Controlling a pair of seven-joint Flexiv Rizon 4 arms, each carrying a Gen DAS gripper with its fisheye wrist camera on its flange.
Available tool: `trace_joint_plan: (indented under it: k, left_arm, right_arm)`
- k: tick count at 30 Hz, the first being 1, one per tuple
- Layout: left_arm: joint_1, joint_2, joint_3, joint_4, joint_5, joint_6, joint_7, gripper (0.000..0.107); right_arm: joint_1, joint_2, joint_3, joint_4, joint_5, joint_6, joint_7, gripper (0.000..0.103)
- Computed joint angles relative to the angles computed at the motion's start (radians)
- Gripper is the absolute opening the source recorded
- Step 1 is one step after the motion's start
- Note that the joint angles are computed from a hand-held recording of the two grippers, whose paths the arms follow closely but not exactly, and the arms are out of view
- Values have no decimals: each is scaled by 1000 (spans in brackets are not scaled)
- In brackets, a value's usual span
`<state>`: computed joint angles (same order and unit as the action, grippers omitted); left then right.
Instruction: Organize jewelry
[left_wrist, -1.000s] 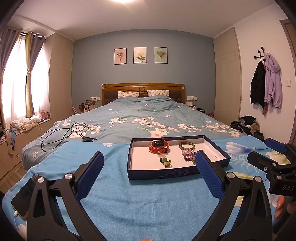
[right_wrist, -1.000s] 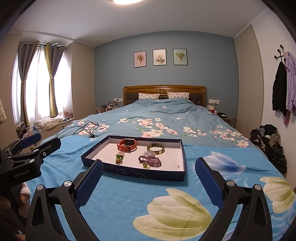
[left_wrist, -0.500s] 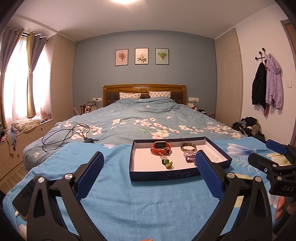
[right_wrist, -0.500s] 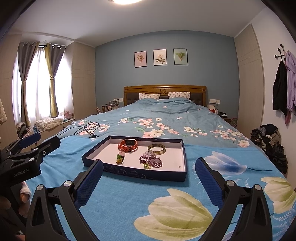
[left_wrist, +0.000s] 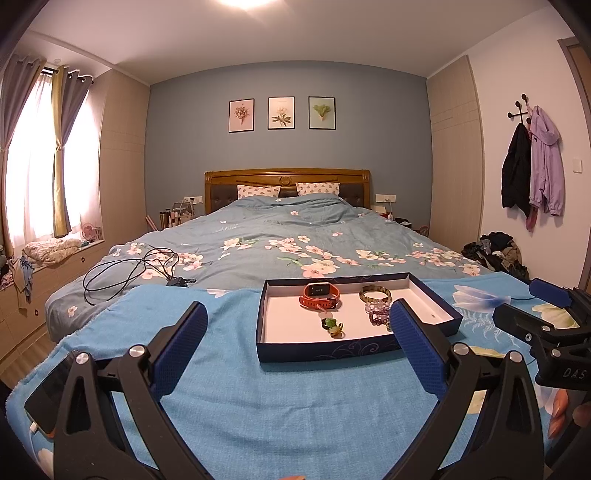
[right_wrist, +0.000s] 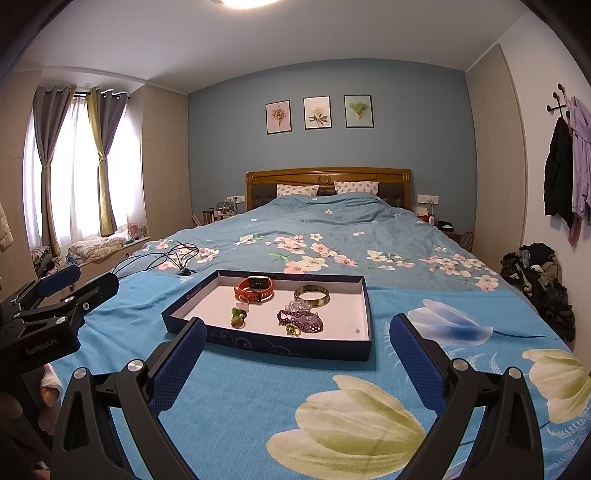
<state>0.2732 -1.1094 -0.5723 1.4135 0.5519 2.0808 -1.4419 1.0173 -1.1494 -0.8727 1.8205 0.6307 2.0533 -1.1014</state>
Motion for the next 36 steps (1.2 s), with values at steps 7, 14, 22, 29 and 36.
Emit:
trace_joint_plan:
  k: [7, 14, 22, 29, 36]
  left_arm:
    - [-3, 3, 4, -2, -3, 1, -4, 97]
    - [-2, 3, 2, -2, 2, -1, -6, 97]
    - [2, 3, -2, -5, 7, -1, -6, 97]
    - [1, 3, -1, -5, 7, -1, -6, 97]
    - [1, 4, -1, -3, 6, 0, -6, 97]
  right_arm:
    - [-3, 2, 3, -2, 1, 2, -3, 96]
    - [1, 5, 1, 0, 3, -2, -7, 96]
    - [2, 2, -1, -1, 5, 0, -4, 96]
    - [1, 5, 1, -1, 3, -1, -4, 96]
    - [1, 5, 1, 0, 1, -3, -2, 96]
